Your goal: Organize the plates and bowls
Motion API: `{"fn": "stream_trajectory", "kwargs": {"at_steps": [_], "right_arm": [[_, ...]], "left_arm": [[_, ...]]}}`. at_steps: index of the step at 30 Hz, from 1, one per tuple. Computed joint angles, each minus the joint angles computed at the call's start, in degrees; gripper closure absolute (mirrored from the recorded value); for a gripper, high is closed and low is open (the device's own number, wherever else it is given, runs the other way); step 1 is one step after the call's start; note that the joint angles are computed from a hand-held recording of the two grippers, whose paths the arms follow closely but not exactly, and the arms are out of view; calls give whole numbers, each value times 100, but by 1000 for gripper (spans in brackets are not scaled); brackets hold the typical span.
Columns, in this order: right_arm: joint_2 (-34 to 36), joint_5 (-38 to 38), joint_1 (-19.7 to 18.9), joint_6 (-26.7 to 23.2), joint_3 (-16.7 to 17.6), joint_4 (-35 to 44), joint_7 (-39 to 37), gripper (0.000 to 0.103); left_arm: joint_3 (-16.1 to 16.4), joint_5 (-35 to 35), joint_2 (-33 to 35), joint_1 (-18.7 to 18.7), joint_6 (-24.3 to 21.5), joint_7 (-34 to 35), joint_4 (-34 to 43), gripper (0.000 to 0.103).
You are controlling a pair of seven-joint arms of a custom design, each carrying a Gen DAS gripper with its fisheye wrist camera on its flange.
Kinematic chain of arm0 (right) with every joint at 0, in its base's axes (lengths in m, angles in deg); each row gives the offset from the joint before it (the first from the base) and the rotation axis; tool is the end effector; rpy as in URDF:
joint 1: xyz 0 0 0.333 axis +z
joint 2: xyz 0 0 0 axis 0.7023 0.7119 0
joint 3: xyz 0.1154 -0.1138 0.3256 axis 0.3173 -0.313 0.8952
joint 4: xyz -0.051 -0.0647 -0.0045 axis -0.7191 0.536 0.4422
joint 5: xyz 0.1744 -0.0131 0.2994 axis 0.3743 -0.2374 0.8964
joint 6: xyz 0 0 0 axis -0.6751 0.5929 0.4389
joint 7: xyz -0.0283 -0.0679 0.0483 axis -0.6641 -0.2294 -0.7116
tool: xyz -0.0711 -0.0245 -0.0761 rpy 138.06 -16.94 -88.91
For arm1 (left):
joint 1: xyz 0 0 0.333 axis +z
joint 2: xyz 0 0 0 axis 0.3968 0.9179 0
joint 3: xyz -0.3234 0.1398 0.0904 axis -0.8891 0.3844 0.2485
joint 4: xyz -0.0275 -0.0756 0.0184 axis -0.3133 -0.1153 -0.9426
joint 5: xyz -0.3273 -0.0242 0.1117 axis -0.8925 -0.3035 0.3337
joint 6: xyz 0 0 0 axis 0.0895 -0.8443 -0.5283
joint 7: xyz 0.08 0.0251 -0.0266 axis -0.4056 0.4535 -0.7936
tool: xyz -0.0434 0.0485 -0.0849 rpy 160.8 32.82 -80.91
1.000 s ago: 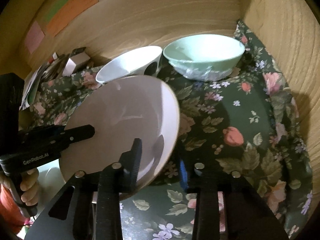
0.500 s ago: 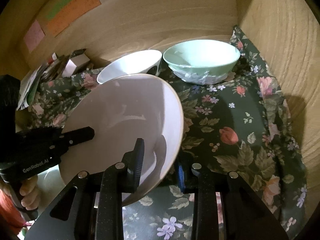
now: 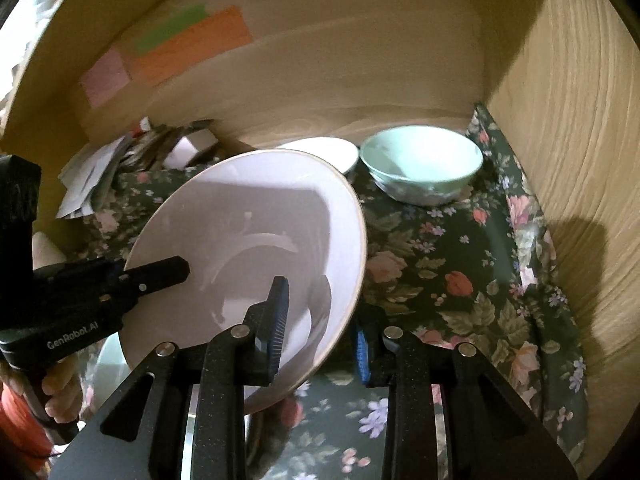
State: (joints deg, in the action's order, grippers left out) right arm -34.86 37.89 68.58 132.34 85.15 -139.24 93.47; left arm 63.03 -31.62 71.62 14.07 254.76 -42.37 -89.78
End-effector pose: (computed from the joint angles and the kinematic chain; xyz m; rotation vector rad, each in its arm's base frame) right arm 0.4460 0.1839 0.5449 -1.9666 1.3837 -0.2920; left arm 0.4594 -0.2253 0.5390 -1.8701 1.8540 -0.8721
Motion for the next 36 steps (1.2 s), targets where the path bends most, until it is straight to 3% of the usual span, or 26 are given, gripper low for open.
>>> {"fn": "stream_trajectory", "kwargs": {"at_steps": [8,20,36], "right_arm": [[-297,-95,289,198,109,-200,97,77],[-514,-164,940,423,161,-442,362,77],[-229,91,1626,423,301,-228,291,77]], "left_arm": [[-171,163,-926,306,23,-380,-685,84],[-481,-284,-2221,826,45,-353,-1637,84],[-350,-1017,-3647,1018,-475,-8,-2635,84]]}}
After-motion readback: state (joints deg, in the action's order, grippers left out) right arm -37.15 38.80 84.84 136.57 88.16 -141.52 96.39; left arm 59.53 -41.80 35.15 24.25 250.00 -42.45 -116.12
